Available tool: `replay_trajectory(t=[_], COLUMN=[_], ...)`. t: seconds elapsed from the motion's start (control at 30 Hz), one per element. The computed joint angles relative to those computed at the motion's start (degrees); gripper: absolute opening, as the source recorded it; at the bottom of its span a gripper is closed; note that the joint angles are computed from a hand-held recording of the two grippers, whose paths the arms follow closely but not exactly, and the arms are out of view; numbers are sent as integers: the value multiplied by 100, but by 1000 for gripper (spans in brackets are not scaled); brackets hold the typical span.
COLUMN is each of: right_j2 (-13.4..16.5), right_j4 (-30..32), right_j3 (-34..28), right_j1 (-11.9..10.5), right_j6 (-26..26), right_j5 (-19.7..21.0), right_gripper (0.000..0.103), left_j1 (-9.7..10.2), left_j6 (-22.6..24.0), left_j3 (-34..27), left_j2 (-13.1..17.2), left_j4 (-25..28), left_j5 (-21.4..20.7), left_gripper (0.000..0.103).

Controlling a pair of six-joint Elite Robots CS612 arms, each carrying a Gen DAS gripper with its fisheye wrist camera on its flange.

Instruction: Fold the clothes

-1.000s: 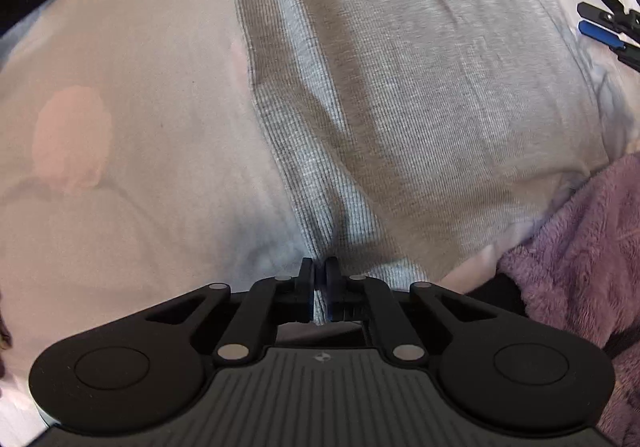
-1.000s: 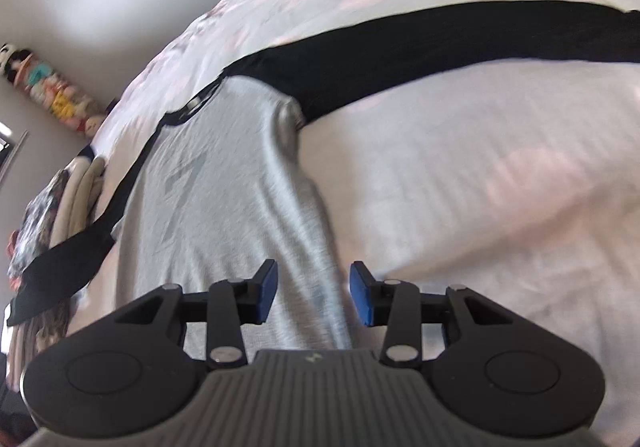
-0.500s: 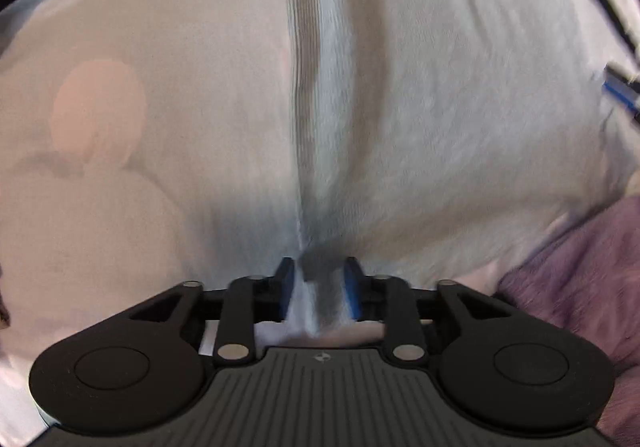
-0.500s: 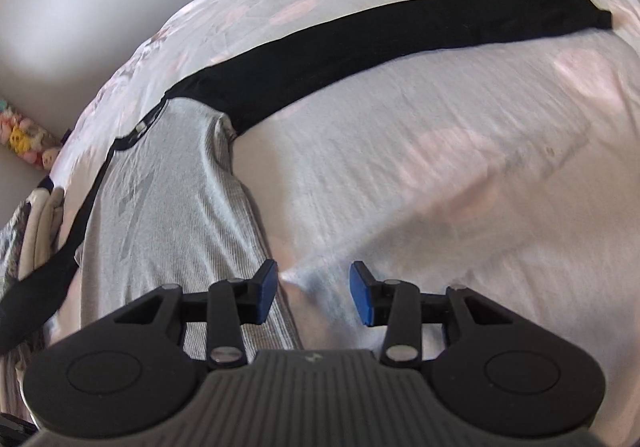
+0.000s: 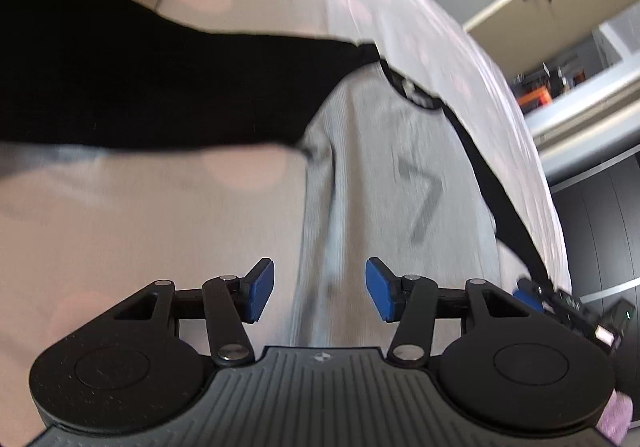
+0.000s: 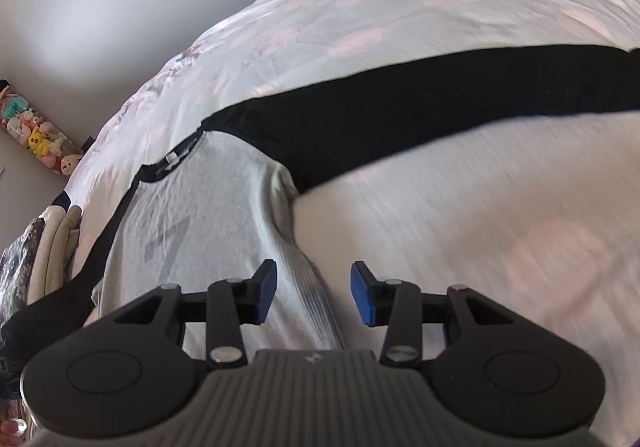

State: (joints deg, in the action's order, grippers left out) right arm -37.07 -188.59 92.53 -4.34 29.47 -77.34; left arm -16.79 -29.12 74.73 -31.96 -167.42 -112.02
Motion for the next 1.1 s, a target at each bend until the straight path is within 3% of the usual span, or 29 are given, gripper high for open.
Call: replay_trajectory(t=[0.2,0.4,0.57,0.63,0.67,0.7,0.77,0.87,0.93,1.1], right_j2=[351,660,841,898,901,902,887,863,844,896], right_j4=[315,509,240,116,98,86,-18,-297,-369,-224], right_j3=[-703,-1216,-1382,-1416,-1408,-1397,-1357,-1318,-1339,-1383], right_j1=[46,27,-62,-88,-85,-81,-60,7,88,64], right_j6=[158,600,1064,1261,1274,1279,1213,916,448,383], right_j5=[-77,-158,15,59,-8,-80,-303,-818,-1265,-1189], right_gripper=[44,44,44,36,31,17,10,7,4,4], left_j1=[-71,-112,-113,-126,-131,-136,-147,-205,-210,-206], left_j6=[-768,-1030,-1300,-1377,-1342,-1306,-1208,-835,-740,-519], left_j3=[-605,-1002,-1144,-1161,-1146,-1131,-1063,-889,-864,-930], left_j2=[497,769,942,990,988,986,962,858,833,863], left_j4=[-621,-632,-1006,-1158,-1179,-1199,-1321,-1614,-1619,-1296], left_j5=[535,898,1054,1186,1274,1362,1570,2172,2349,2401], left_gripper=[46,44,43,35,24,19,4,1,1,1])
